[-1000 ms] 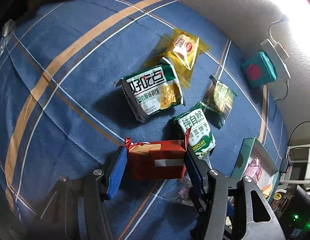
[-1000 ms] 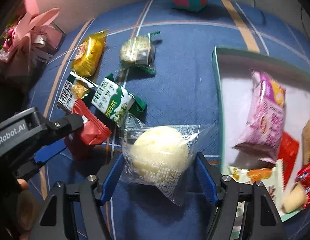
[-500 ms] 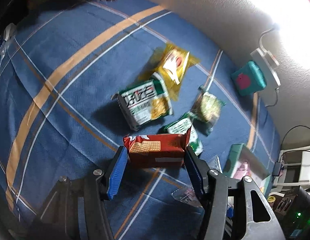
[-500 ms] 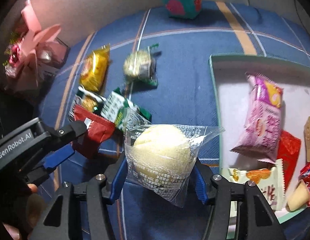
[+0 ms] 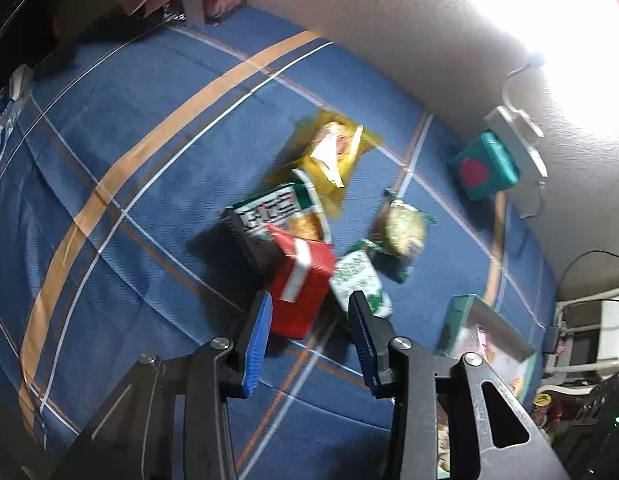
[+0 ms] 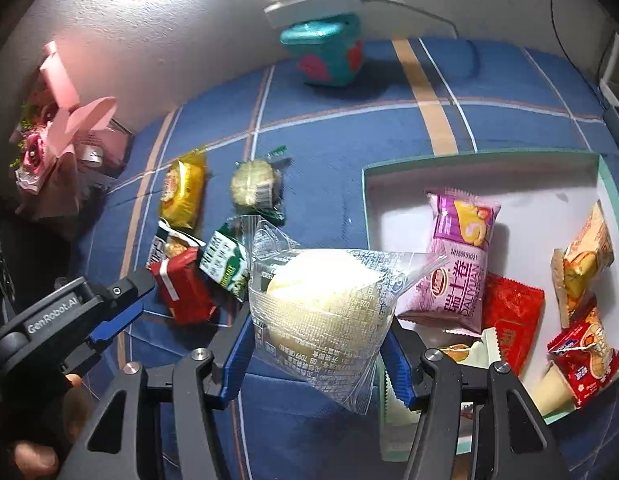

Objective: Organize snacks
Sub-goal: 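Lift the red box with the left tool while the right tool lifts the bun bag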

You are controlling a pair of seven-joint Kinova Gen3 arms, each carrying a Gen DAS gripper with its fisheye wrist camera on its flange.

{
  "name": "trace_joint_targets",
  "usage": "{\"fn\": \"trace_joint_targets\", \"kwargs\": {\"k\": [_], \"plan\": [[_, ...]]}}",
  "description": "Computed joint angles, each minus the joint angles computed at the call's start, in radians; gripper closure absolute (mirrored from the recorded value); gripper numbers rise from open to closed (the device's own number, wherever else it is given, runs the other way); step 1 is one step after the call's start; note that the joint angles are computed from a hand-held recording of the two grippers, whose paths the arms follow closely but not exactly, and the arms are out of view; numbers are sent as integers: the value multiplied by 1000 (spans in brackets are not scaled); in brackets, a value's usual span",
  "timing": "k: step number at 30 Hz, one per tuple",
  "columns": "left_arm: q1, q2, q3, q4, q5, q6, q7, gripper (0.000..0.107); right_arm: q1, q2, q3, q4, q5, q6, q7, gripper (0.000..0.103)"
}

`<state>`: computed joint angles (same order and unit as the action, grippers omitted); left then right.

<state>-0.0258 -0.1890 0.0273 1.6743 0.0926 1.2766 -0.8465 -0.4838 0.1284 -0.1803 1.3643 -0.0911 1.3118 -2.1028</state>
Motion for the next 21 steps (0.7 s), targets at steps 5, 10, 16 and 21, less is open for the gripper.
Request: {"fn": "trace_joint_targets", "kwargs": {"k": [5, 10, 16, 21], "plan": [[-6, 19, 4, 32, -27, -16, -8, 46, 6, 10, 1, 25, -26, -3, 10, 42], [23, 56, 37, 42, -88, -29, -30, 40, 5, 15, 1, 27, -29, 1, 11, 42], [69, 92, 68, 44, -157, -27, 2, 50, 2, 26, 2, 30, -30, 0, 6, 42], [91, 89, 68, 45, -182, -30, 10, 67, 5, 30, 4, 36, -36, -11, 12, 42]]}}
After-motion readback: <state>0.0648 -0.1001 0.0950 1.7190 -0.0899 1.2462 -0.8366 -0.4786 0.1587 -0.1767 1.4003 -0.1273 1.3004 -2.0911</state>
